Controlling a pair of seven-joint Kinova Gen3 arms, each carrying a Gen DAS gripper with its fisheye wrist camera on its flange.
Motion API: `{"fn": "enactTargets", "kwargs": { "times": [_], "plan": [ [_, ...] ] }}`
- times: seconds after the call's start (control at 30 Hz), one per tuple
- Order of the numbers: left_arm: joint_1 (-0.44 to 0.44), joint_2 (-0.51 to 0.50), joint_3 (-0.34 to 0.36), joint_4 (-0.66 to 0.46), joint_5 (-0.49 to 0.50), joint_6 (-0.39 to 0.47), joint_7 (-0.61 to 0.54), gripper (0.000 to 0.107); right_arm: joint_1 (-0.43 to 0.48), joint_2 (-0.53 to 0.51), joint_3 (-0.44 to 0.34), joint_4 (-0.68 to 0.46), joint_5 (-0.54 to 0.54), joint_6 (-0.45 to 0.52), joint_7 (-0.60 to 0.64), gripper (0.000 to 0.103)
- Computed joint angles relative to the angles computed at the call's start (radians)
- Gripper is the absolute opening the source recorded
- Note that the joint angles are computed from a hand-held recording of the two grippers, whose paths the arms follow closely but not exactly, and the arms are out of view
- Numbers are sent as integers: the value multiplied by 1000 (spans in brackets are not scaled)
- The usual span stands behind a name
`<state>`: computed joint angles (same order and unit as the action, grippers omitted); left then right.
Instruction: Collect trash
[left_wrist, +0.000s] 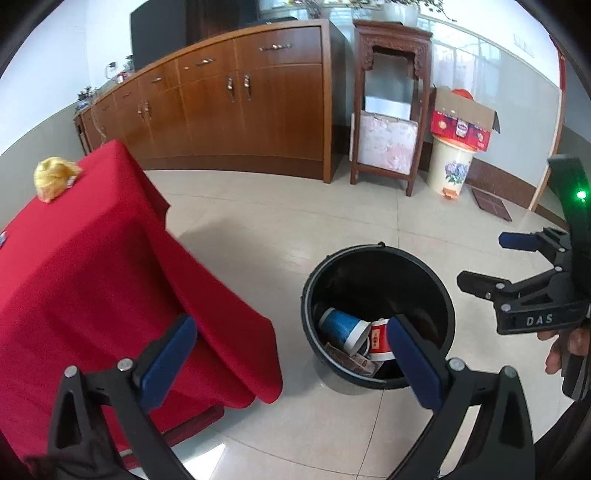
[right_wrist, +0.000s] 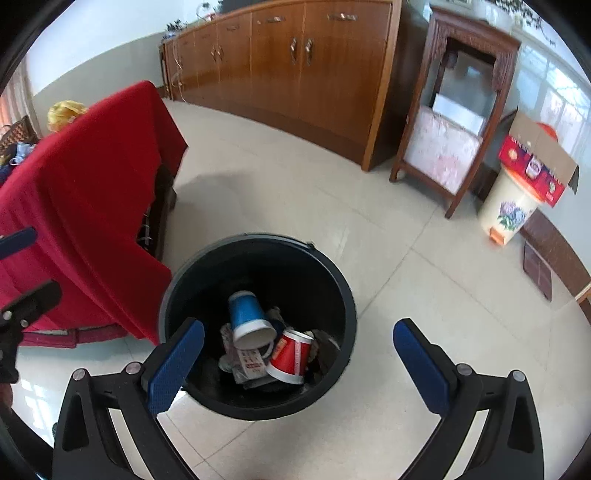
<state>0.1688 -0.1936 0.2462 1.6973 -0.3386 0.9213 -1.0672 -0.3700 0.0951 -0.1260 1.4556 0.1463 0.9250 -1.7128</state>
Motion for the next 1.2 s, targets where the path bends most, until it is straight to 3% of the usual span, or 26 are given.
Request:
{"fn": "enactTargets", "kwargs": {
  "times": [0.43, 0.6, 0.83, 0.97, 1.2],
  "plan": [
    [-118, -173, -15, 28, 18, 36, 22, 103, -104, -77, -80, -43, 75, 7, -121, 103],
    [-198, -249, -24, 43, 25, 50, 18, 103, -182, -61, -123, -102, 165, 29, -179, 103],
    [-288, -324, -59, 35, 47, 89, -18, 103, -288, -8, -139, -225, 205, 56, -200, 103],
    [-330, -368, -94, 37, 60, 95, -44, 103, -352, 25, -137, -280, 238, 60, -190, 103],
    [-378, -435, -229, 53, 116, 93, -106, 103, -424, 129, -110, -433, 132, 66, -147, 103]
  ]
}}
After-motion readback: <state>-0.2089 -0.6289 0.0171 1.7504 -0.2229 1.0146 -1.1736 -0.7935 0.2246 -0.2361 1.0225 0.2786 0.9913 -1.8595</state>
